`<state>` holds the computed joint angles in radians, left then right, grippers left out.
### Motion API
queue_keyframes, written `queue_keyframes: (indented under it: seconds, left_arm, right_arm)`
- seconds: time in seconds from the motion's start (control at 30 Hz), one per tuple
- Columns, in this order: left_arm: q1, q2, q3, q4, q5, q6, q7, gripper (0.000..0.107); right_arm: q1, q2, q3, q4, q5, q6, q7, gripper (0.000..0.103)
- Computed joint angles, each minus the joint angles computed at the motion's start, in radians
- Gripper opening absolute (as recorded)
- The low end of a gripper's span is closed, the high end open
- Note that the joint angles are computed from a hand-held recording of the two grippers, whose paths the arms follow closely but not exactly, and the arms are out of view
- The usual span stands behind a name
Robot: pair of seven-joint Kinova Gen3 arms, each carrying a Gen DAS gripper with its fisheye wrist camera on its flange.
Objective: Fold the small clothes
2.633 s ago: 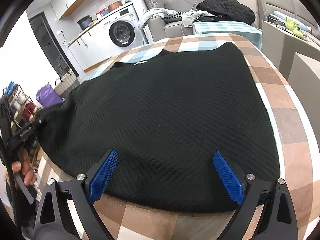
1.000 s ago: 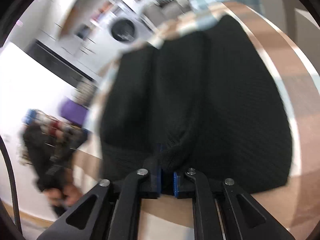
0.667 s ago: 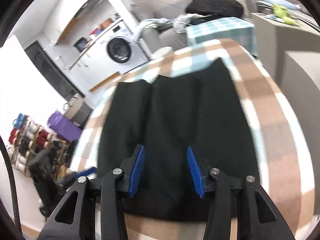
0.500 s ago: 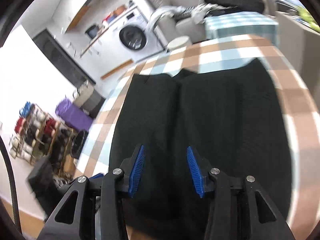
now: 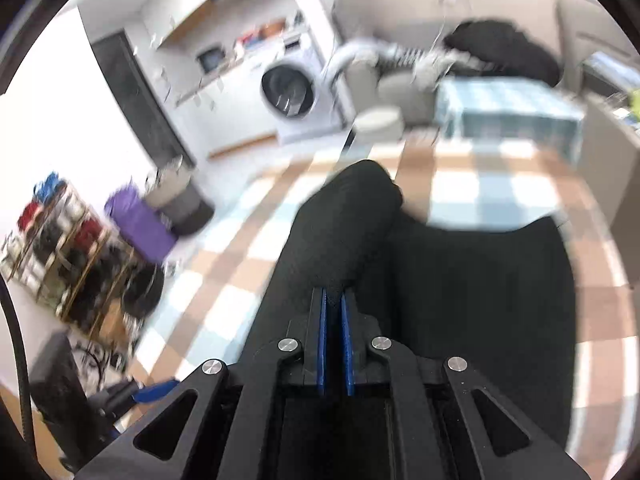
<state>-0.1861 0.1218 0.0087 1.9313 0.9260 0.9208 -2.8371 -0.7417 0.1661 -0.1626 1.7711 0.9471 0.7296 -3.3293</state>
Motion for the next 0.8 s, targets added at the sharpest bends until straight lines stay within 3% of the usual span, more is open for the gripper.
queue_keyframes:
  seconds: [0.1, 0.27, 0.33, 0.4, 0.5, 0.63, 0.8]
  left_arm:
    - [0.016, 0.008, 0.009, -0.003, -0.018, -0.009, 0.019, 0.066]
    - [0.038, 0.015, 0.019, 0.0, -0.083, -0.031, 0.069, 0.066]
    - [0.037, 0.017, 0.019, 0.007, -0.091, -0.037, 0.069, 0.066]
    - [0.031, 0.025, 0.019, 0.006, -0.104, -0.018, 0.071, 0.066]
    - [0.024, 0.029, 0.02, 0.011, -0.106, -0.014, 0.061, 0.066]
    - [0.02, 0.041, 0.025, 0.005, -0.106, -0.003, 0.06, 0.066]
    - [0.026, 0.032, 0.031, 0.004, -0.113, -0.009, 0.063, 0.066]
  right_arm:
    - [0.03, 0.005, -0.036, 0.009, 0.001, 0.052, -0.023, 0.007]
    - [0.262, 0.061, -0.171, 0.047, -0.181, -0.116, 0.058, 0.012]
    - [0.344, 0.03, -0.255, 0.113, -0.188, -0.198, 0.035, 0.022]
    - [0.37, -0.023, -0.301, 0.198, -0.141, -0.279, -0.041, 0.045]
    - [0.275, -0.121, -0.248, 0.323, -0.068, -0.376, -0.163, 0.047]
    - [0.1, -0.171, -0.185, 0.407, 0.026, -0.373, -0.286, 0.047]
    - [0.04, -0.154, -0.205, 0.389, -0.075, -0.281, -0.165, 0.047]
